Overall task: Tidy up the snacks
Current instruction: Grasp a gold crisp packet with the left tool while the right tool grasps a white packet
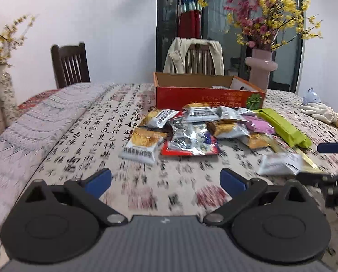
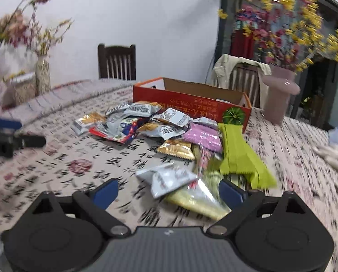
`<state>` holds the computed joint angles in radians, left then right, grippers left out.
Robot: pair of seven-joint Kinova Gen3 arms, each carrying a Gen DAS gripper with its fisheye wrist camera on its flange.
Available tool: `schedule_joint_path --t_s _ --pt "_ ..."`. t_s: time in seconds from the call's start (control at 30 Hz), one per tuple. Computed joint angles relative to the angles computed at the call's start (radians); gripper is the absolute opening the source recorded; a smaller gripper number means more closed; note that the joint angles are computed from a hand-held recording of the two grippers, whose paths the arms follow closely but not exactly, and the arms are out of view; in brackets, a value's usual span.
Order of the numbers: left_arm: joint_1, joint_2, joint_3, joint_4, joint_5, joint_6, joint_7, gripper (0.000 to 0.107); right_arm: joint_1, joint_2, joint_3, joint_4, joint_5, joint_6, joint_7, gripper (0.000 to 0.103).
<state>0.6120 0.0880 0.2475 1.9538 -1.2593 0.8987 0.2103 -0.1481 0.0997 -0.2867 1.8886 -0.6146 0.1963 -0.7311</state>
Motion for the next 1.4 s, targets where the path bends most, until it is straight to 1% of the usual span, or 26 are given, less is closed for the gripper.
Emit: schedule_joint_path --t_s 0.07,0.1,0.13,0.17,0.2,0.23,0.3,0.33,0.37,0.43,0.47,0.53,0.57,0.6,0.7,0.77,0.8,0.83,0.9,1.0,1.07,1.13,1.17,1.23,1.3,1.4 --pt "-0.09 0.01 0.005 -0.026 0.034 -0.071 -0.081 0.102 -0.077 0.038 0.071 -0.047 0.081 0.022 -0.044 0.092" --pt "-0.117 0.022 -0.001 -0.044 0.043 -0.087 -0.122 0.099 -0.107 0.058 0.1 -0.074 0.122 0.04 -0.061 0.09" --pt "-0.126 0.037 -0.016 -0.062 0.052 -0.087 -0.163 0.097 -0.133 0.075 0.123 -0.098 0.163 0.058 -0.085 0.085" --pt "-0.116 0.064 -0.048 -0.087 0.049 -0.07 -0.203 0.092 -0.142 0.096 0.13 -0.129 0.203 0.082 -0.109 0.082" --pt "-0.09 0.084 -0.093 -0.108 0.049 -0.062 -0.244 0.088 -0.133 0.119 0.118 -0.164 0.243 0.115 -0.132 0.075" --pt "-0.082 0.1 -0.121 -0.121 0.045 -0.07 -0.283 0.087 -0.109 0.14 0.089 -0.19 0.266 0.136 -0.138 0.068" --pt "-0.122 0.114 -0.135 -0.138 0.071 -0.135 -0.345 0.085 -0.094 0.17 0.067 -0.226 0.317 0.158 -0.168 0.061" --pt "-0.168 0.117 -0.116 -0.146 0.101 -0.176 -0.382 0.085 -0.098 0.185 0.071 -0.25 0.33 0.183 -0.18 0.057" --pt "-0.204 0.121 -0.107 -0.154 0.136 -0.216 -0.423 0.083 -0.088 0.195 0.065 -0.263 0.326 0.204 -0.177 0.056" --pt "-0.221 0.134 -0.135 -0.17 0.207 -0.276 -0.492 0.078 -0.036 0.214 0.021 -0.283 0.28 0.227 -0.146 0.056" --pt "-0.201 0.145 -0.168 -0.183 0.245 -0.282 -0.507 0.074 -0.016 0.224 0.006 -0.296 0.257 0.244 -0.132 0.056" --pt "-0.195 0.154 -0.194 -0.196 0.29 -0.293 -0.508 0.065 0.003 0.234 -0.004 -0.304 0.225 0.251 -0.116 0.056" --pt "-0.195 0.152 -0.205 -0.195 0.308 -0.309 -0.514 0.054 0.01 0.236 -0.009 -0.303 0.212 0.25 -0.109 0.057" --pt "-0.193 0.149 -0.215 -0.193 0.321 -0.326 -0.521 0.048 0.021 0.239 -0.018 -0.302 0.194 0.25 -0.096 0.057" --pt "-0.175 0.143 -0.237 -0.188 0.334 -0.332 -0.53 0.043 0.028 0.251 -0.02 -0.318 0.162 0.274 -0.093 0.06" --pt "-0.165 0.135 -0.243 -0.186 0.349 -0.321 -0.527 0.042 0.032 0.258 -0.021 -0.327 0.144 0.289 -0.086 0.06" --pt "-0.159 0.134 -0.243 -0.188 0.355 -0.312 -0.519 0.042 0.026 0.258 -0.016 -0.327 0.142 0.286 -0.09 0.055" --pt "-0.149 0.126 -0.246 -0.182 0.354 -0.301 -0.496 0.042 0.02 0.255 -0.011 -0.324 0.141 0.28 -0.097 0.047" --pt "-0.13 0.104 -0.244 -0.158 0.341 -0.285 -0.437 0.041 0.013 0.244 -0.001 -0.307 0.126 0.266 -0.097 0.046" --pt "-0.107 0.079 -0.215 -0.13 0.323 -0.224 -0.348 0.041 -0.016 0.207 0.046 -0.24 0.02 0.218 -0.006 0.043" --pt "-0.087 0.057 -0.185 -0.111 0.302 -0.175 -0.293 0.041 -0.014 0.176 0.06 -0.198 -0.061 0.212 0.059 0.043" --pt "-0.061 0.031 -0.147 -0.087 0.263 -0.128 -0.213 0.041 -0.016 0.14 0.077 -0.154 -0.142 0.202 0.128 0.043" --pt "-0.04 0.019 -0.132 -0.077 0.244 -0.106 -0.172 0.041 0.005 0.12 0.058 -0.127 -0.183 0.19 0.168 0.043" --pt "-0.028 0.01 -0.082 -0.07 0.222 -0.061 -0.121 0.041 0.09 0.082 -0.024 -0.075 -0.264 0.167 0.249 0.043" --pt "-0.005 0.006 -0.044 -0.075 0.214 -0.015 -0.098 0.041 0.183 0.041 -0.109 -0.026 -0.346 0.15 0.323 0.043" --pt "0.029 -0.011 -0.002 -0.07 0.187 0.014 -0.061 0.041 0.322 -0.014 -0.218 0.034 -0.468 0.16 0.429 0.043"
